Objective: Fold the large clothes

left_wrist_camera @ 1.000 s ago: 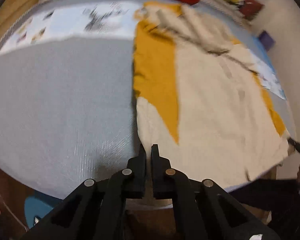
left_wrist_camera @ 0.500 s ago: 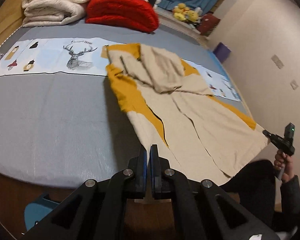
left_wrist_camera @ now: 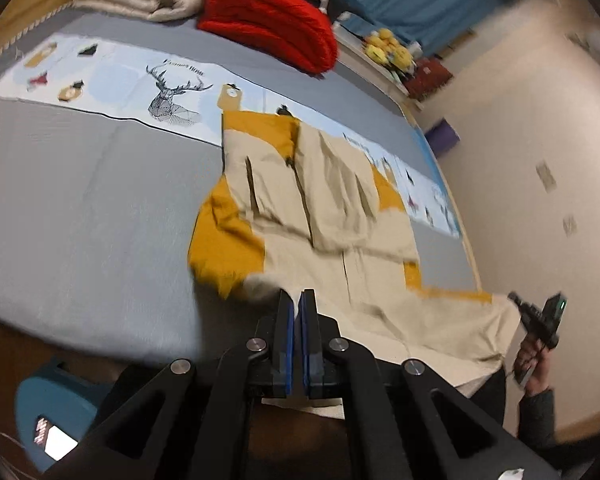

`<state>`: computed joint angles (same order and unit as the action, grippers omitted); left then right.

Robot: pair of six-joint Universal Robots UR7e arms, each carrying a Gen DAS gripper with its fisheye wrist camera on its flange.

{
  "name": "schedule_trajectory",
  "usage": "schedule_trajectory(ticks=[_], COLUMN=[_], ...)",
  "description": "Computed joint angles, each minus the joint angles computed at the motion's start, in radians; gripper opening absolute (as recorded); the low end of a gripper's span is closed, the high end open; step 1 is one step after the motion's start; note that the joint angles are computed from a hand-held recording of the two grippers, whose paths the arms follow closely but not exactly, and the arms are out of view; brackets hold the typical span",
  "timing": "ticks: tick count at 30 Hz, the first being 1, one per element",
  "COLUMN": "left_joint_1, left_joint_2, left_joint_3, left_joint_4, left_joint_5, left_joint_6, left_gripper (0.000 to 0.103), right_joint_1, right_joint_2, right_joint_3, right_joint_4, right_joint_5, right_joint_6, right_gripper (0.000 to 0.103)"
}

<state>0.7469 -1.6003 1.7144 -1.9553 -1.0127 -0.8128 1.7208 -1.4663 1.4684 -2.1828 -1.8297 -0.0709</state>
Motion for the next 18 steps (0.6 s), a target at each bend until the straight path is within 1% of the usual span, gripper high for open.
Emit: schedule_trajectory(ticks=[2,3,4,5,6,8,9,10,12,13,15,16,17,18], left_joint_1=[0.079,0.126,0.154,0.193,0.229,0.285,0.307,0.321,0.344,0.354,0.37,0.375,0.38,0.384], left_joint_2=[0.074,0.122,0.153,0.205,0.248,0.323,0.351,0.368,0.411,0.426,0.444,0.451,0.46,0.464], left_joint_3=[-0.038,-0.064,-0.084,-0.118,-0.144,-0.195,-0.216,-0.231,-0.276,-0.299,-0.325,-0.338,-0.354,-0.364], left_joint_4=[-0.096,-0.155,-0.183,-0.222,-0.259,-0.298,-0.306,-0.304,-0.261,-0.233,-0.209,-0.192,-0.169,-0.155], left_joint_5=[-0.001,-0.006,-0.008,-0.007,-0.016,-0.02,-0.026,-0.026,-0.014,-0.018,-0.023,-0.023,-0.025,-0.033], left_joint_6=[0.069,0.106,0.132,0.173,0.198,0.231,0.235,0.241,0.26,0.258,0.251,0.245,0.24,0.239], left_gripper=[0.002,0.002,0.002,0.002,0.002,0.002,0.002,0.002,0.002,0.002,0.003,0.004,0.004,0.005], right_joint_1=[-0.02,-0.032,-0.041,-0.052,-0.066,-0.084,-0.097,-0.104,-0.122,-0.128,-0.126,-0.129,-0.135,-0.139], right_joint_2=[0.086,0.152,0.197,0.248,0.319,0.415,0.48,0.527,0.597,0.621,0.679,0.698,0.719,0.728], right_joint_3=[-0.065,-0.122,-0.162,-0.209,-0.278,-0.375,-0.446,-0.494,-0.572,-0.601,-0.667,-0.695,-0.73,-0.744], right_joint_4=[-0.035,-0.047,-0.051,-0.051,-0.05,-0.035,-0.012,-0.005,0.02,0.032,0.056,0.076,0.101,0.109], right_joint_5=[0.027,0.033,0.035,0.043,0.046,0.031,0.027,0.006,-0.007,-0.01,-0.09,-0.103,-0.101,-0.096], right_joint_6=[-0.022,-0.03,-0.035,-0.036,-0.039,-0.032,-0.019,-0.018,0.004,0.007,-0.02,-0.01,0.018,0.027], right_gripper=[0.001,0.001,0.001,0.001,0.001,0.001,0.001,0.001,0.0,0.0,0.0,0.0,0.0,0.0])
